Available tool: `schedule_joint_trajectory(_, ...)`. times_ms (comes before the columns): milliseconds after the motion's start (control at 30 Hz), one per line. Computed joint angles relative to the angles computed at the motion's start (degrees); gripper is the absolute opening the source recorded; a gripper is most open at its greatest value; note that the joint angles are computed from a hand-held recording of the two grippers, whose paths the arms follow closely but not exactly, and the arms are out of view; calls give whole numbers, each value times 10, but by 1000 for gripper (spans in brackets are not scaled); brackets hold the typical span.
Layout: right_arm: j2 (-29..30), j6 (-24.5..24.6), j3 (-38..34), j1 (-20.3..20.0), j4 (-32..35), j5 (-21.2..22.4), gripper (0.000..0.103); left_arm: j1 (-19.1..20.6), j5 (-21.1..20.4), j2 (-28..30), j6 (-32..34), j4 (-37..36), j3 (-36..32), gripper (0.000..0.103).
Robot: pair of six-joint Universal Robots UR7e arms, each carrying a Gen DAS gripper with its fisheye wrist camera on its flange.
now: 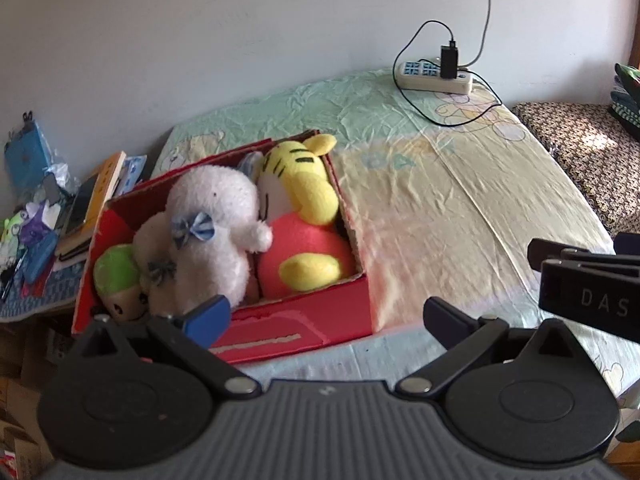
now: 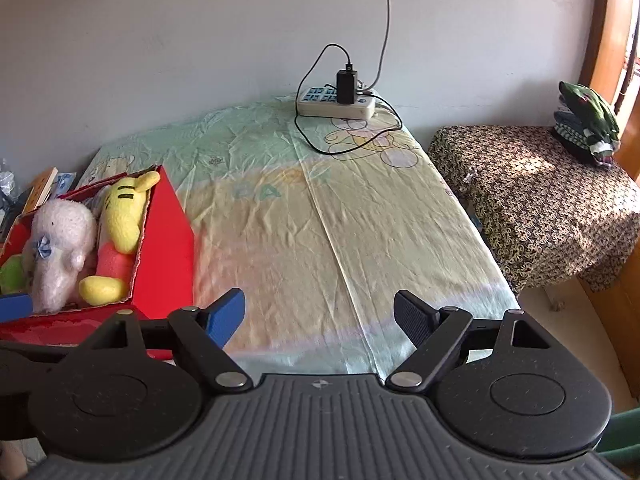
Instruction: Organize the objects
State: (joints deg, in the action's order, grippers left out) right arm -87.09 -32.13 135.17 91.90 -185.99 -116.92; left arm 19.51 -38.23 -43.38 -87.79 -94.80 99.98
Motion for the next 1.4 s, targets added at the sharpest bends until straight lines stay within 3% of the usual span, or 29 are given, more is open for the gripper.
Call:
schedule_joint_trajectory(433,9,-45,-20,18,98,73,84,-6,-41,-27,-214,153,-3,103)
schedule_joint_trajectory(600,18,-42,-31,36,125,89,84,-6,-49,-43,-254,191,3,103)
schedule_joint_trajectory(867,55,-4,-54,77,135,79,84,7,-32,-82,-253,214,25,103)
schedule_joint_trajectory(1133,114,22,-74,130,101,24,84,30,-8,-134,-227,215,59,103)
schedule_joint_trajectory(1400,144,67,-74,150,85,-1,84,39,9,-173,-189,199,97,103)
